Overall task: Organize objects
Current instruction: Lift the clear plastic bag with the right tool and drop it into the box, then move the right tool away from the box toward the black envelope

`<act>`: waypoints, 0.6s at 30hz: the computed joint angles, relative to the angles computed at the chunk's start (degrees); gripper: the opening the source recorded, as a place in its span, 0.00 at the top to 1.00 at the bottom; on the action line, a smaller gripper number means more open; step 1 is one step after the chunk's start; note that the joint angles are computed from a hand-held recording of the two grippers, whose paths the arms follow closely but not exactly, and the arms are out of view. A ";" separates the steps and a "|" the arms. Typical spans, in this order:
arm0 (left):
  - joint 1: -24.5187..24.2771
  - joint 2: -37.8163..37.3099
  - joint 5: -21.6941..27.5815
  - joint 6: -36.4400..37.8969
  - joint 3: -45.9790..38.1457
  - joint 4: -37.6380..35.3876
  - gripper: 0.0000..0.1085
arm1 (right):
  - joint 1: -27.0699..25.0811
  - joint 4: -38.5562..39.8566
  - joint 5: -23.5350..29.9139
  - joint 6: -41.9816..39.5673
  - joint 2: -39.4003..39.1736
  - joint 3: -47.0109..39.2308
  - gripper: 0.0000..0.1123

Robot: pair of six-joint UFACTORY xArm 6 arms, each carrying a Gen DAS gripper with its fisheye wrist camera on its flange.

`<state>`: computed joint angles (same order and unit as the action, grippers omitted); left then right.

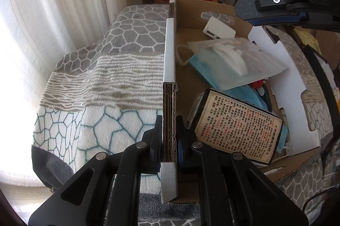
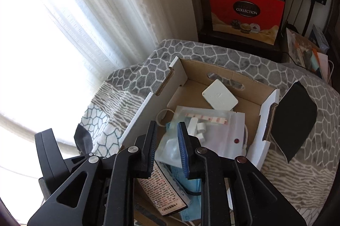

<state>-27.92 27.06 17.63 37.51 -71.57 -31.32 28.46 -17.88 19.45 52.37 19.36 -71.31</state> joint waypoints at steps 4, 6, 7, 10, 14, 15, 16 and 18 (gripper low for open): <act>-0.04 0.09 0.21 -0.12 -0.09 0.01 0.91 | -0.57 -3.66 -0.20 2.58 -2.40 2.21 0.73; -0.08 0.03 0.06 -0.30 0.04 0.14 0.91 | -1.00 -4.58 -0.07 3.30 -3.70 3.54 0.73; -0.10 0.02 0.05 -0.29 0.06 0.11 0.91 | -1.33 -4.98 -0.02 3.77 -4.48 4.41 0.73; -0.10 0.01 0.06 -0.32 0.07 0.17 0.91 | -2.45 -5.99 -0.52 5.39 -6.63 7.09 0.73; -0.06 0.05 0.11 -0.27 0.01 0.18 0.91 | -4.09 -7.41 -0.99 7.65 -9.36 10.74 0.73; -0.06 0.05 0.11 -0.27 0.01 0.18 0.91 | -4.43 -7.81 -0.94 8.24 -10.11 11.65 0.73; -0.06 0.03 0.09 -0.44 0.05 0.34 0.91 | -4.78 -8.90 -0.75 9.49 -11.00 12.59 0.73; -0.01 -0.06 0.09 -0.77 0.11 0.72 0.91 | -5.28 -11.93 0.17 12.22 -12.77 14.17 0.73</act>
